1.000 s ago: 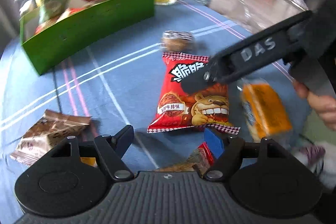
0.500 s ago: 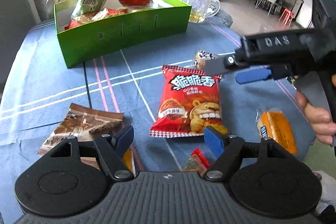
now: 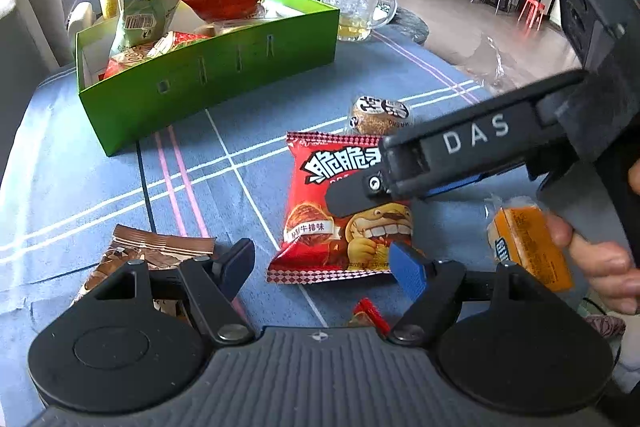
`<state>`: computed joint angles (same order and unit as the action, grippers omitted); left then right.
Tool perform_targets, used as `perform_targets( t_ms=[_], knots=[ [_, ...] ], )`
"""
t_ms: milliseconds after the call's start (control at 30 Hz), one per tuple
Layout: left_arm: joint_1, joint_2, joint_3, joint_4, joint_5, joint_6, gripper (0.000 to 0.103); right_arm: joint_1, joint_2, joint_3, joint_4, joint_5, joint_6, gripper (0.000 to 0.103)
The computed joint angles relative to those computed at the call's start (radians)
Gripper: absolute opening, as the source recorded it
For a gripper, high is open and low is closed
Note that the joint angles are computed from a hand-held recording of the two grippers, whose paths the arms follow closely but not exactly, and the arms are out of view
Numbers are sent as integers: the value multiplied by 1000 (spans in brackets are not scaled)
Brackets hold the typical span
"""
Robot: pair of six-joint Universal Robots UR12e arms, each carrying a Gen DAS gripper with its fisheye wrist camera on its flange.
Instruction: Organize snacks
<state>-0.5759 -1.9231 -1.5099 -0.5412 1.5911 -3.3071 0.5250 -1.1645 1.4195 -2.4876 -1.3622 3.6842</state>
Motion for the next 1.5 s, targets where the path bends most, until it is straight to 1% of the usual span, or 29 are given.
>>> perform_targets(
  t_ms=[100, 200, 300, 333, 433, 533, 600, 733, 767, 900, 1000, 1067, 1133, 1167, 1233, 1267, 1300, 1367, 1400, 1500],
  knots=[
    [7, 6, -8, 21, -2, -10, 72, 1, 3, -4, 1, -3, -6, 79],
    [16, 15, -17, 42, 9, -40, 72, 0, 6, -5, -5, 0, -6, 79],
    [23, 13, -10, 31, 26, -90, 72, -4, 5, -1, -16, 7, 15, 78],
    [24, 12, -9, 30, 22, -97, 72, -5, 4, 0, -21, 8, 28, 78],
    [31, 3, -5, 34, -35, -99, 72, -6, 5, 3, -34, 24, 75, 78],
    [32, -8, 8, 10, -78, -86, 70, -8, 9, 1, -43, 61, 110, 78],
    [34, -15, 13, 5, -98, -89, 70, -4, 12, -1, -50, 52, 123, 75],
    [43, -18, 10, 18, -155, -131, 61, -1, 18, -5, -64, 42, 144, 70],
    [42, -18, 9, 18, -149, -133, 61, -1, 19, -6, -68, 46, 143, 70],
    [24, -10, 0, 39, -82, -109, 57, 3, 20, -2, -81, 33, 113, 67],
    [17, -1, -13, 60, -51, -115, 57, 3, 9, 17, -99, 8, 127, 67],
    [20, 3, -20, 65, -50, -139, 57, 1, -1, 34, -112, -3, 138, 67],
    [24, 3, -22, 55, -52, -165, 57, -4, -7, 46, -124, 17, 144, 65],
    [26, 3, -24, 54, -58, -179, 57, -6, -8, 49, -123, 24, 140, 63],
    [28, 3, -29, 65, -73, -200, 57, -2, -9, 49, -119, 11, 129, 54],
    [27, 1, -28, 70, -77, -197, 57, -1, -8, 47, -114, 8, 124, 51],
    [27, 0, -29, 76, -82, -194, 56, -1, -7, 44, -110, 14, 122, 46],
    [29, -4, -28, 84, -111, -189, 55, 0, -2, 40, -111, 28, 120, 44],
    [26, -6, -28, 92, -106, -186, 54, 1, 0, 37, -109, 31, 114, 43],
    [8, -5, -36, 141, -51, -168, 54, 15, 4, 25, -102, -10, 96, 43]
  ],
)
